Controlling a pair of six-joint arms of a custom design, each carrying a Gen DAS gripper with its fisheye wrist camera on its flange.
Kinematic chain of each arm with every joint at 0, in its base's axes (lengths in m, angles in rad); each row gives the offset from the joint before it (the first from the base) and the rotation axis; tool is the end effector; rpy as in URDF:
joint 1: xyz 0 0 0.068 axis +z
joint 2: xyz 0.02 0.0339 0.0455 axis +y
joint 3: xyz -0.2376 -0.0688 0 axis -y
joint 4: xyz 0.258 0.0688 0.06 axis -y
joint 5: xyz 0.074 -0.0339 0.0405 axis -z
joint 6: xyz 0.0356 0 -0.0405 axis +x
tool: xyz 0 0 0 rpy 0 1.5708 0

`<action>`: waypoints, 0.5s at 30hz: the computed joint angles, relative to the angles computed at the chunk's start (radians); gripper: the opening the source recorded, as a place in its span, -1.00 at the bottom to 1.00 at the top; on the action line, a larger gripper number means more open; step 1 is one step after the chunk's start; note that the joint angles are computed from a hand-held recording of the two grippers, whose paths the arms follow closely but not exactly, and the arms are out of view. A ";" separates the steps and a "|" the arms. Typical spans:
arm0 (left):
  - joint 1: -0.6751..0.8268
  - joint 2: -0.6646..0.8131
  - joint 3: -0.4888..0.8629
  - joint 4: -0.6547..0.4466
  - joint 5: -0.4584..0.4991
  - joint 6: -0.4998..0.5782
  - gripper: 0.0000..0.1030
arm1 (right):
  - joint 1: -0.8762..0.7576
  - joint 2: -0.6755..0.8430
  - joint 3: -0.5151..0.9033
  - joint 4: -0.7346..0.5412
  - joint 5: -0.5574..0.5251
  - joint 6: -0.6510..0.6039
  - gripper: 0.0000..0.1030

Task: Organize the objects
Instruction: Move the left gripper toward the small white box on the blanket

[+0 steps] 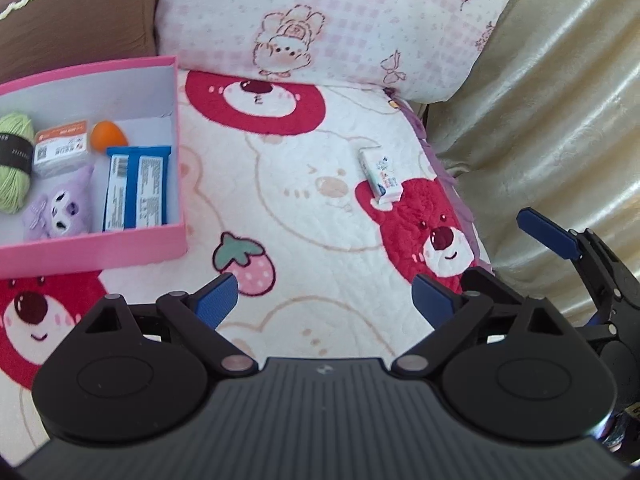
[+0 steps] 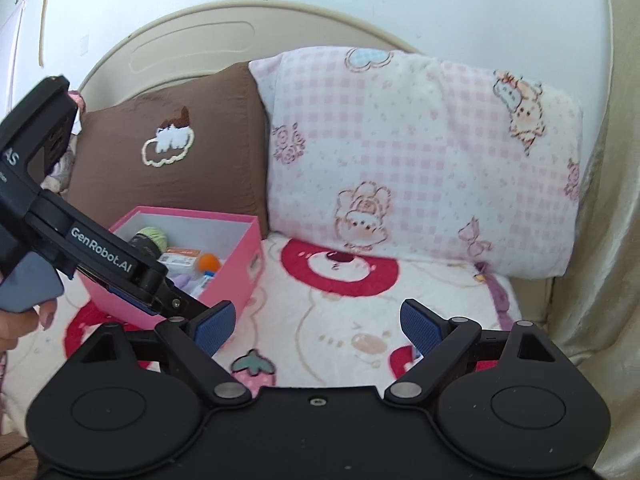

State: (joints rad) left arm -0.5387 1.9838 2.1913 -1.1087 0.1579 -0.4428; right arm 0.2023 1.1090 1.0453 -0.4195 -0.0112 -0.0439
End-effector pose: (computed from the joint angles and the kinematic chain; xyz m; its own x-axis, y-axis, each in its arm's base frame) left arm 0.3604 -0.2219 0.3574 -0.8611 0.0217 -0.5080 0.2451 0.8931 -0.3773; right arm 0.2668 0.0551 0.3187 -0.4455 -0.1362 -0.8849 -0.2304 0.9725 -0.0337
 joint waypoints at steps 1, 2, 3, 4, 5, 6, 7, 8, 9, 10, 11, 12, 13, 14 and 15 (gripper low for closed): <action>-0.003 0.007 0.007 0.016 -0.006 -0.001 0.83 | -0.001 0.007 -0.005 0.015 0.018 -0.014 0.78; -0.004 0.014 0.012 0.032 -0.013 -0.001 0.83 | -0.003 0.016 -0.007 0.025 0.037 -0.031 0.78; -0.006 0.025 0.023 0.041 -0.022 -0.001 0.82 | -0.007 0.024 -0.012 0.037 0.050 -0.045 0.78; -0.007 0.036 0.035 0.053 -0.029 0.002 0.82 | -0.013 0.032 -0.016 0.050 0.058 -0.055 0.78; -0.007 0.047 0.045 0.066 -0.033 0.006 0.82 | -0.020 0.039 -0.021 0.060 0.061 -0.061 0.78; -0.009 0.064 0.063 0.072 -0.037 0.006 0.82 | -0.030 0.049 -0.022 0.068 0.058 -0.063 0.78; -0.010 0.081 0.080 0.079 -0.042 0.009 0.82 | -0.040 0.060 -0.021 0.074 0.052 -0.062 0.78; -0.013 0.092 0.086 0.093 -0.047 0.012 0.82 | -0.052 0.072 -0.021 0.080 0.045 -0.058 0.78; -0.016 0.098 0.085 0.112 -0.048 0.013 0.82 | -0.065 0.081 -0.022 0.086 0.031 -0.052 0.78; -0.018 0.104 0.081 0.133 -0.044 0.013 0.82 | -0.080 0.094 -0.019 0.088 0.009 -0.046 0.78; -0.020 0.110 0.075 0.155 -0.038 0.012 0.82 | -0.094 0.109 -0.013 0.085 -0.013 -0.035 0.78; -0.022 0.117 0.071 0.172 -0.031 0.013 0.82 | -0.109 0.127 -0.006 0.082 -0.036 -0.020 0.78; -0.024 0.124 0.068 0.188 -0.028 0.014 0.82 | -0.123 0.147 0.003 0.079 -0.052 -0.001 0.78; -0.027 0.130 0.064 0.205 -0.026 0.015 0.82 | -0.134 0.169 0.013 0.073 -0.061 0.018 0.78; -0.029 0.140 0.067 0.215 -0.025 0.016 0.82 | -0.145 0.195 0.028 0.065 -0.070 0.033 0.78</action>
